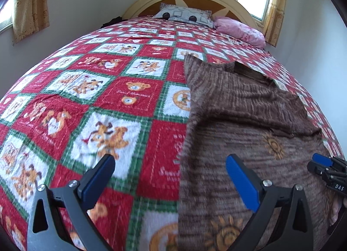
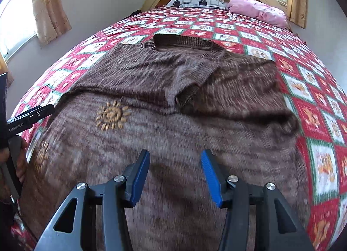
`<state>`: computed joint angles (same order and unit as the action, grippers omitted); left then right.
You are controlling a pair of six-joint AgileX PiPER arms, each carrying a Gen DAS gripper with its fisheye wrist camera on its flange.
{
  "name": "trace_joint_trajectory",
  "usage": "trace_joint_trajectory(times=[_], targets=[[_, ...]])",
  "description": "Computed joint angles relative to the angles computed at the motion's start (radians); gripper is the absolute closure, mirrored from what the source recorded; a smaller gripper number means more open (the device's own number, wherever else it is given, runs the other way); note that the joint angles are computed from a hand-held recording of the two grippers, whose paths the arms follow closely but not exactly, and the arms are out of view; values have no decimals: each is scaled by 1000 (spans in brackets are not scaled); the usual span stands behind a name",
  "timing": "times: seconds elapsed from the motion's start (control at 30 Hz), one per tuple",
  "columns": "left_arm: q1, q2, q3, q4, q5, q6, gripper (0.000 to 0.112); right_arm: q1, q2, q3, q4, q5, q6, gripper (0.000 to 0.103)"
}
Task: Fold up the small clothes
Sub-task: 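Move both tools over the sweater toward its ribbed hem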
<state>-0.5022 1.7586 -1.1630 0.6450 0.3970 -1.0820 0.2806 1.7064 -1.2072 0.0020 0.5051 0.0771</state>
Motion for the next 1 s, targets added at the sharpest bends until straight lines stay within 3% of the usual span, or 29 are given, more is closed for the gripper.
trace_joint_trajectory(times=[0.17, 0.4, 0.7, 0.83, 1.0], targets=[[-61, -69, 92, 96, 3, -93, 9, 2, -115, 133, -20, -19, 24, 50], [-166, -126, 166, 236, 71, -212, 9, 30, -242, 287, -91, -59, 127, 50], [-255, -175, 269, 276, 95, -277, 9, 53, -384, 434, -142, -92, 219, 50], [-291, -204, 318, 332, 99, -366, 9, 55, -424, 472, -138, -73, 228, 49], [-342, -258, 351, 300, 134, -368, 9, 77, -496, 516, -179, -42, 294, 49]])
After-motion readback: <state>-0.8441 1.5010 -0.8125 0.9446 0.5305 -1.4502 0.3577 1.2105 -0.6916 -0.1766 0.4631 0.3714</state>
